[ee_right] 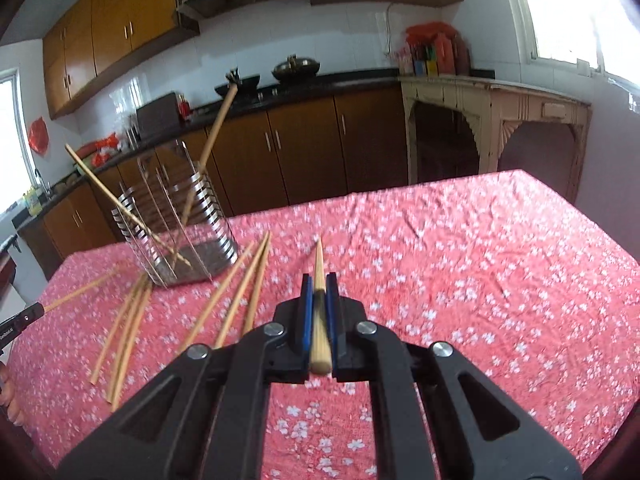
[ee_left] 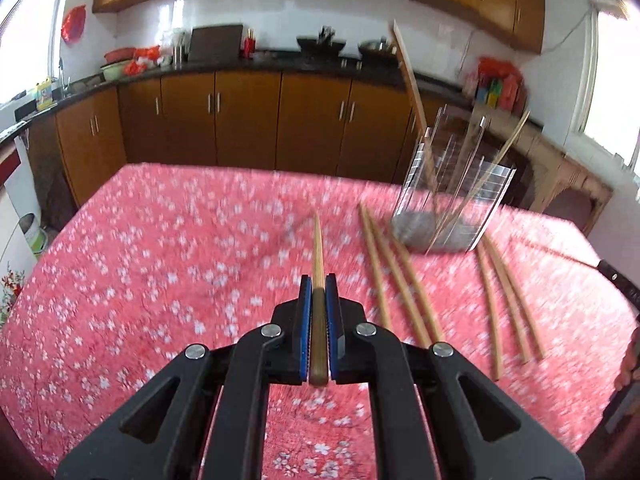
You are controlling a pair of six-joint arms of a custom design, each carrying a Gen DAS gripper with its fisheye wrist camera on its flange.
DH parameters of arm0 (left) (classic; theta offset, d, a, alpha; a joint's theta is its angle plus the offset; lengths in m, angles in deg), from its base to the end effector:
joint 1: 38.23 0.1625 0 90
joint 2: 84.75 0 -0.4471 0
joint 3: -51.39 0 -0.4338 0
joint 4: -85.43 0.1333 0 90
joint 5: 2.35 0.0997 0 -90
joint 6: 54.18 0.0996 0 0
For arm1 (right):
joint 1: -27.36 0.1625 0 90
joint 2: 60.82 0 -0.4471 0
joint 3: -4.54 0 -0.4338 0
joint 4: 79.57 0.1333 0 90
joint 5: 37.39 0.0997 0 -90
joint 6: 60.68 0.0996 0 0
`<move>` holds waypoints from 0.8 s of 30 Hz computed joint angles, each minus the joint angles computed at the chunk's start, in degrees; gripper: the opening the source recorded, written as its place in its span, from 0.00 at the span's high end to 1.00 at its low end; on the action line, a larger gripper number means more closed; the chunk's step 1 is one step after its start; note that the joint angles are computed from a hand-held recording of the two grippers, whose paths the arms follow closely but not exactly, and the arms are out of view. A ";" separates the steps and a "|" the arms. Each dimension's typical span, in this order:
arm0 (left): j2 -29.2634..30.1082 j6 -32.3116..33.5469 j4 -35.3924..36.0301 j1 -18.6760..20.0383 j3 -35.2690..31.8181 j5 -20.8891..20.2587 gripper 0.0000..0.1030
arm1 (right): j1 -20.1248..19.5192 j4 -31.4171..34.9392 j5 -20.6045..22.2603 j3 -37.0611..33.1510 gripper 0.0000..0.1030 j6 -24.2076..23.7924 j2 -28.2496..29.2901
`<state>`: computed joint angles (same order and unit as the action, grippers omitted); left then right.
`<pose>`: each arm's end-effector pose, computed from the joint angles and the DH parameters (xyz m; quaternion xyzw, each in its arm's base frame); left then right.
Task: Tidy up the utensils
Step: 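Lift both held chopsticks upright and carry them over the wire holder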
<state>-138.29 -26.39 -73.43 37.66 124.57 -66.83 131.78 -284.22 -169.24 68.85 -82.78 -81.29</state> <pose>-0.0259 -0.8260 0.3931 0.2311 0.8610 -0.3793 0.2477 0.2726 -0.7917 0.0882 0.0421 -0.7878 0.5204 0.3267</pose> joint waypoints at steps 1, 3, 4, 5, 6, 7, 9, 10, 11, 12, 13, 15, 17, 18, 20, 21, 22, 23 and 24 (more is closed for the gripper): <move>-0.42 0.10 -1.37 -0.19 0.28 -0.98 0.93 | 0.13 -1.07 0.43 0.05 0.93 -0.69 -0.13; -0.72 0.27 -3.13 -0.36 0.16 -2.49 0.93 | 0.44 -2.95 1.58 0.13 0.93 -1.58 -0.46; -0.96 0.14 -3.87 -0.47 0.32 -3.14 0.93 | 0.61 -3.77 2.27 0.11 0.93 -1.93 -0.60; -1.07 -0.03 -4.26 -0.52 0.13 -3.75 0.93 | 0.69 -4.33 2.74 0.11 0.93 -2.22 -0.73; -1.29 -0.34 -5.03 -0.67 0.13 -4.52 0.93 | 0.92 -5.25 3.44 -0.18 0.93 -2.73 -0.75; -1.40 -0.49 -5.42 -0.76 0.09 -4.92 0.93 | 0.92 -5.89 3.94 0.20 0.93 -2.90 -1.03; -1.62 -0.62 -6.66 -0.90 0.18 -5.74 0.93 | 1.22 -7.14 5.50 0.13 0.93 -3.37 -1.28; -1.68 -0.61 -7.70 -1.09 0.27 -5.92 0.93 | 1.32 -7.61 5.75 0.25 0.93 -3.67 -1.39; -1.75 -0.55 -8.09 -1.17 0.30 -5.93 0.93 | 1.48 -8.05 5.88 -0.05 0.93 -4.15 -1.28; -1.75 -0.52 -8.40 -1.29 0.22 -5.87 0.93 | 1.57 -8.31 6.05 -0.07 0.93 -4.40 -1.33; -1.78 -0.54 -8.49 -1.34 0.12 -6.02 0.93 | 1.62 -8.29 6.20 -0.15 0.93 -4.52 -1.36; -1.56 -0.74 -8.32 -1.39 -0.23 -6.01 0.93 | 1.84 -8.04 6.17 -0.47 0.93 -4.66 -1.30; -1.37 -0.46 -8.47 -1.39 -0.39 -5.83 0.93 | 1.90 -7.92 6.24 -0.60 0.93 -4.73 -1.28; -1.43 -0.35 -8.59 -1.48 -0.29 -5.74 0.93 | 2.03 -7.94 6.12 -0.70 0.93 -4.78 -1.17; -1.23 -0.24 -8.66 -1.57 -0.53 -5.54 0.93 | 2.15 -7.87 5.98 -1.21 0.93 -5.01 -0.91; -1.14 -0.21 -8.60 -1.61 -0.68 -5.49 0.93 | 2.18 -7.80 6.03 -1.36 0.93 -5.11 -0.91; -0.89 -0.11 -8.53 -1.72 -1.08 -5.21 0.93 | 2.25 -7.59 5.92 -1.75 0.93 -5.24 -0.80; -0.61 0.00 -8.15 -1.84 -1.66 -5.10 0.93 | 2.41 -7.18 5.72 -2.37 0.93 -5.49 -0.73; -0.67 0.20 -7.98 -1.85 -1.82 -5.11 0.93 | 2.62 -6.90 5.77 -2.95 0.93 -5.77 -0.75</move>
<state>-138.96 -26.19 -81.41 35.80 122.76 -71.94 134.40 -291.12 -163.47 65.90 -88.55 -82.04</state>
